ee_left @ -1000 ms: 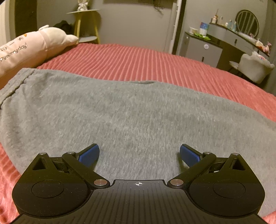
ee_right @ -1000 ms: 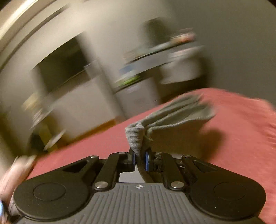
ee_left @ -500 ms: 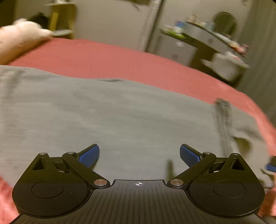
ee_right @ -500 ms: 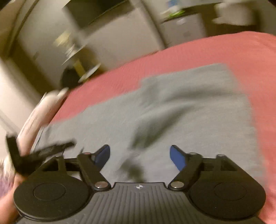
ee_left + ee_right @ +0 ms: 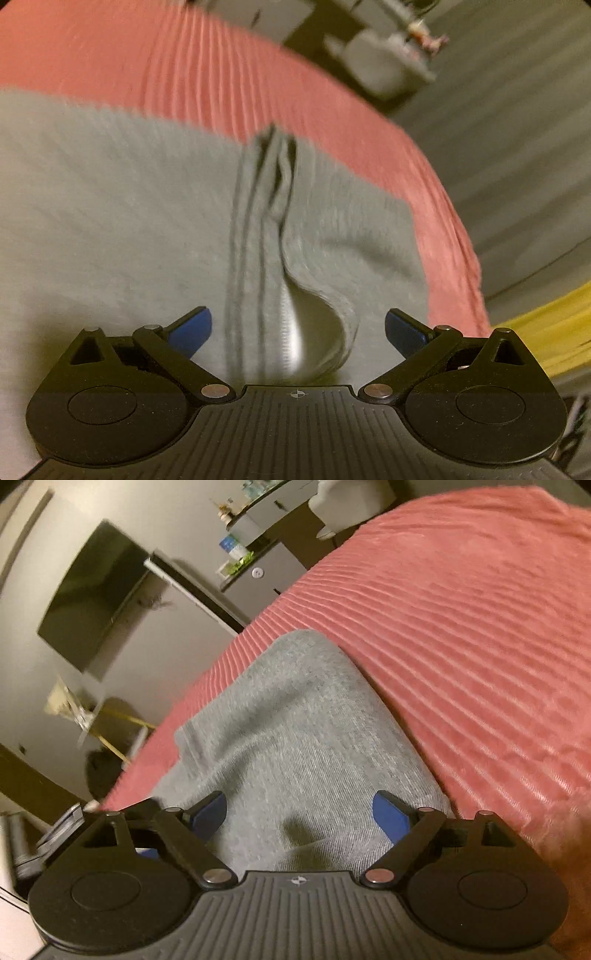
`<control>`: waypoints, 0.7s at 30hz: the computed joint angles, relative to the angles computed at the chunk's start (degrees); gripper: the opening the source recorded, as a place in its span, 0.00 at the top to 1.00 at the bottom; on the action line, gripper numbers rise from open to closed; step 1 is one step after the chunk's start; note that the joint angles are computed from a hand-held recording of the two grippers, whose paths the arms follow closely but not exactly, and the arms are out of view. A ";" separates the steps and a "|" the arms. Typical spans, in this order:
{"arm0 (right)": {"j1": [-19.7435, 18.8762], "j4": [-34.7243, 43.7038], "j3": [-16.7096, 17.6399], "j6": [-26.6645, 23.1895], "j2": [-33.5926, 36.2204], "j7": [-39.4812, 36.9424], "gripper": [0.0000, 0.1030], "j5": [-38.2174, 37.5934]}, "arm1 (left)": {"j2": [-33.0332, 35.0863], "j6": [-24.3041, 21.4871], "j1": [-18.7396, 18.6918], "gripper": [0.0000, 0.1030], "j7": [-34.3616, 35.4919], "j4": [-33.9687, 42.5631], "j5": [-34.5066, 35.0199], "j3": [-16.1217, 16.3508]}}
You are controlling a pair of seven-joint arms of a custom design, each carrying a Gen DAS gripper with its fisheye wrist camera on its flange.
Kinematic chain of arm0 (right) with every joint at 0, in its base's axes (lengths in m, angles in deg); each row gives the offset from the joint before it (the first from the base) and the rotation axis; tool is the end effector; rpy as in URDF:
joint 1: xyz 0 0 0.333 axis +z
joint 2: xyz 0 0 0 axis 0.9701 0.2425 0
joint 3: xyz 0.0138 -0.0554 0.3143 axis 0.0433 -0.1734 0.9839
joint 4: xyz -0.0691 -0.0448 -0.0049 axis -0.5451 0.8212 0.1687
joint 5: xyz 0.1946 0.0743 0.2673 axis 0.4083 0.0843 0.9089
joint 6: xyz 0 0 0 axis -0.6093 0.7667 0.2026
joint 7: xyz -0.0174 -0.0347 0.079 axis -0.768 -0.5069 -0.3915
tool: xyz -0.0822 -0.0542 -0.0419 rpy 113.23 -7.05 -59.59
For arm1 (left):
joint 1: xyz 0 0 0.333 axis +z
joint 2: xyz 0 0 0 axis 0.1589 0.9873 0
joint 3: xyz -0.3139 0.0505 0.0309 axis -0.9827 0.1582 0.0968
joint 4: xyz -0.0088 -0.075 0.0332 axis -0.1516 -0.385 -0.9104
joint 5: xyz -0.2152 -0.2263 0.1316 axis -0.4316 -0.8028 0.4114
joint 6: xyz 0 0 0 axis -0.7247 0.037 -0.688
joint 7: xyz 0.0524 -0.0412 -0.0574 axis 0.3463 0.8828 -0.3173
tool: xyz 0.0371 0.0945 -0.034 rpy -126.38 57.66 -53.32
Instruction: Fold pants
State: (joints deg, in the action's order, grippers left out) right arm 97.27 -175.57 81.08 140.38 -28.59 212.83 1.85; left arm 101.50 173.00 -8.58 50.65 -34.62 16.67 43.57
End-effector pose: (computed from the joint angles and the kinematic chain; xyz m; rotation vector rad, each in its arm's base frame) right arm 0.3594 0.2149 0.5142 -1.1393 1.8884 -0.0605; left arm 0.5112 -0.3631 0.4948 2.0282 -1.8121 1.1544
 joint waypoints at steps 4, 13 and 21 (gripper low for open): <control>4.98 0.29 -4.92 3.72 2.84 -0.81 0.15 1.35 | 2.21 1.36 1.85 0.19 3.06 2.02 -4.70 -2.77; 12.42 -1.19 -11.91 8.45 3.59 0.09 0.15 1.85 | 1.53 -2.88 -4.03 0.85 -10.66 3.95 9.61 4.62; -1.22 1.37 2.47 2.82 0.49 -0.58 0.14 -0.14 | -8.78 -1.19 -1.31 0.85 -8.56 -5.55 10.14 4.81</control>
State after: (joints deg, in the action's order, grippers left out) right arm 96.05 -174.20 83.55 143.20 -28.10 212.25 1.70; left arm 92.72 171.81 -9.89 42.09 -40.18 26.81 48.38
